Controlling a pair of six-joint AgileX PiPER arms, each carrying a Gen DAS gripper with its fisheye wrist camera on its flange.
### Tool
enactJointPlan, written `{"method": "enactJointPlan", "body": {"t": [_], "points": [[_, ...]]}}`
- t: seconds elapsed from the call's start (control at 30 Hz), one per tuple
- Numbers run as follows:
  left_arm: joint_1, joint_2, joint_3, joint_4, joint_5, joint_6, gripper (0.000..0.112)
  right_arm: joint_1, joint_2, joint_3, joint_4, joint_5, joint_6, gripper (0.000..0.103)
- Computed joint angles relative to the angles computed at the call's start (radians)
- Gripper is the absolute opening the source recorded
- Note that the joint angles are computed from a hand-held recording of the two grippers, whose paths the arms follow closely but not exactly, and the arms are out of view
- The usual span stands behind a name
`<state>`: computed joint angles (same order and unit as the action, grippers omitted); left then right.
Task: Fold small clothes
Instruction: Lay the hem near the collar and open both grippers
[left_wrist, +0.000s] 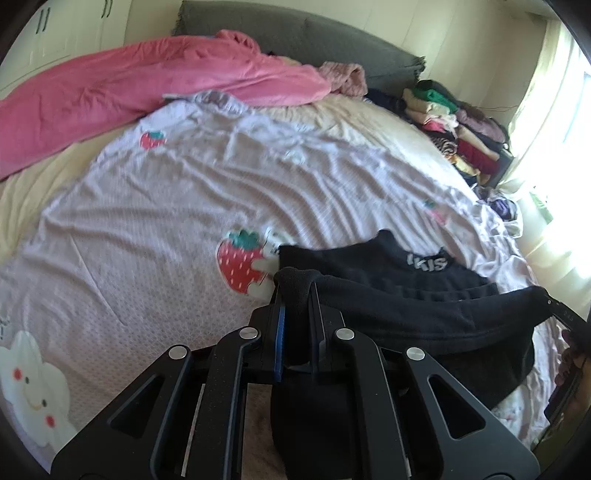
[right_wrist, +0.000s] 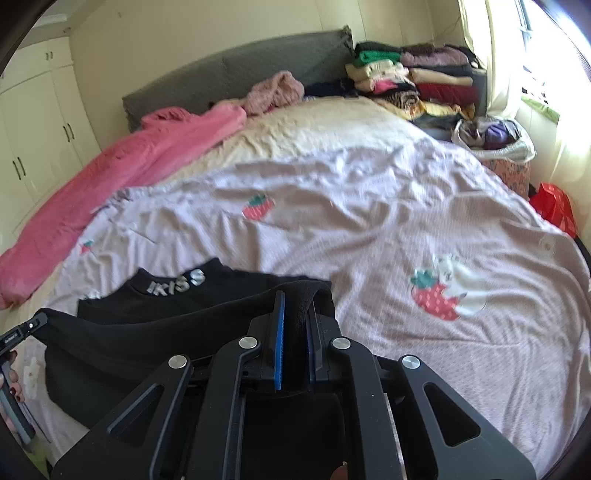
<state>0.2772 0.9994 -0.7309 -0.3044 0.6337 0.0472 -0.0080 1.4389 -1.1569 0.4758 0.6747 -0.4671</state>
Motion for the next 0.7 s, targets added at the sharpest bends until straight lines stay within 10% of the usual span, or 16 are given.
{"method": "enactJointPlan", "body": {"t": [0.17,0.27,0.57,0.7], "points": [[-0.054,0.013,0.042,0.098,-0.076,-0.115,0.01,0.002,0.037,0.027,-0.035,-0.05,0.021,0.019],[-0.07,-0.015,0.055,0.139,-0.095,-0.163,0.029,-0.025,0.022,0.048,-0.025,-0.079,0.025,0.057],[-0.31,-0.161,0.071,0.428,-0.055,-0.438,0.03,-0.064,-0.157,0.166,0.175,-0.058,-0.27,0.057],[-0.416,-0.145,0.079,0.358,-0.043,-0.411,0.031,-0.007,-0.197,0.188,0.247,0.016,-0.397,0.039]]}}
